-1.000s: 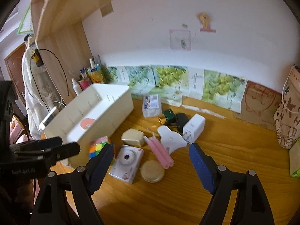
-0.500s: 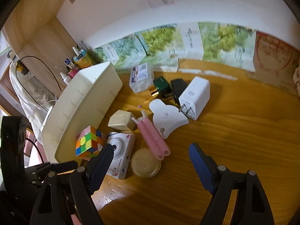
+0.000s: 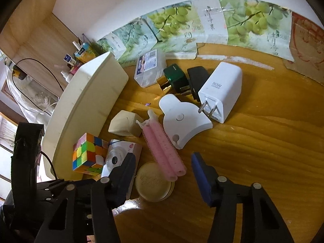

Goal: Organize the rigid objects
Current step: 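Grasp the white lens gadget with the left tool while the right tool grasps the pink roller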

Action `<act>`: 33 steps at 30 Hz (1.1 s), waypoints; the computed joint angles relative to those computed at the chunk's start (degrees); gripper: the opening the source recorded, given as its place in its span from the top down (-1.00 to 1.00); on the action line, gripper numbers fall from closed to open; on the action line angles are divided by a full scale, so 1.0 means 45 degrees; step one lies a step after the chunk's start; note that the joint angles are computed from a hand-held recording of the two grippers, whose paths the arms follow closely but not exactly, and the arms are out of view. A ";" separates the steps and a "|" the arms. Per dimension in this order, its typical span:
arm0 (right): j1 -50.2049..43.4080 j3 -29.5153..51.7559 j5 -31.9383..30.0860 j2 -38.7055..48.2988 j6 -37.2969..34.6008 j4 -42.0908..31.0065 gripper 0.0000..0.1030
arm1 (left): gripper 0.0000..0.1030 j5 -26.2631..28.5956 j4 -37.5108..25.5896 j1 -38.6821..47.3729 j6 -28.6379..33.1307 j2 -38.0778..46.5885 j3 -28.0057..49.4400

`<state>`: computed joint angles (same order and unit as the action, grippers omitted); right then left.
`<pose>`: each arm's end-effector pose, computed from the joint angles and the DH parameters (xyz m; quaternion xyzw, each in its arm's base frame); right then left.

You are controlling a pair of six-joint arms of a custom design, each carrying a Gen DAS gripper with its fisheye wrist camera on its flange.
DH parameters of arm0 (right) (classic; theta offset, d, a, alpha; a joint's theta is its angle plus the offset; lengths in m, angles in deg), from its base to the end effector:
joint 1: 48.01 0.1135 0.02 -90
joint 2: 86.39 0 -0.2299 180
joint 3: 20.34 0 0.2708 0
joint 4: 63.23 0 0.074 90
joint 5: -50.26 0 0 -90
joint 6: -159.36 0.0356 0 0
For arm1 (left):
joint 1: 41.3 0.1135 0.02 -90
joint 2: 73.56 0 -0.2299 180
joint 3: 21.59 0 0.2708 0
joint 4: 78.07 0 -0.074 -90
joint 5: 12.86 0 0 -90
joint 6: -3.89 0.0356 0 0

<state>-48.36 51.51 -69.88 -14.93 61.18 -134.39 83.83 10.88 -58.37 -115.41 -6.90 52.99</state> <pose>0.2523 0.0163 0.2344 -0.1083 0.9469 0.2436 0.1799 0.1997 -0.0657 0.2533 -0.1027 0.9912 -0.0771 0.0321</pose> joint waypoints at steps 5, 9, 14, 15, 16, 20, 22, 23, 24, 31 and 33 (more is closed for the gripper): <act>0.0099 0.0151 0.0046 0.0577 -0.0091 -0.0034 0.02 | -0.74 -0.0110 0.0113 0.0120 0.0003 0.0534 0.0193; 0.0232 0.0225 0.0084 0.0880 -0.0209 -0.0040 0.12 | -0.73 -0.0204 0.0174 0.0284 0.0120 0.0826 0.0301; 0.0438 0.0439 0.0205 0.1339 -0.0511 -0.0146 0.35 | -0.72 -0.0590 0.0062 0.0131 0.0176 0.1323 0.0650; 0.0453 0.0462 0.0207 0.1420 -0.0532 -0.0167 0.38 | -0.72 -0.0658 0.0030 0.0170 0.0254 0.1425 0.0725; 0.0461 0.0479 0.0223 0.1467 -0.0523 -0.0162 0.39 | -0.71 -0.0723 0.0006 0.0146 0.0292 0.1499 0.0790; 0.0484 0.0511 0.0112 0.1510 -0.0596 -0.0196 0.42 | -0.56 -0.0880 0.0091 -0.0370 0.0058 0.2066 0.1272; 0.0482 0.0548 0.0084 0.1534 -0.0650 -0.0263 0.44 | -0.40 -0.0901 0.0126 -0.0544 0.0155 0.2164 0.1455; 0.0484 0.0563 0.0056 0.1530 -0.0660 -0.0304 0.45 | -0.27 -0.0857 0.0162 -0.0616 0.0221 0.2192 0.1521; 0.0492 0.0570 0.0059 0.1512 -0.0653 -0.0343 0.45 | -0.20 -0.0808 0.0197 -0.0678 0.0289 0.2203 0.1575; 0.0420 0.0670 0.0133 0.1304 -0.0681 -0.0841 0.46 | -0.19 -0.0640 0.0230 -0.0762 0.0226 0.2065 0.1486; 0.0401 0.0688 0.0195 0.1233 -0.0700 -0.1046 0.46 | -0.19 -0.0525 -0.0205 -0.0360 0.0662 0.1486 0.1275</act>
<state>-46.55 54.61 -69.00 -9.38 58.03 -139.10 81.46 9.96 -59.99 -112.43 -0.21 58.72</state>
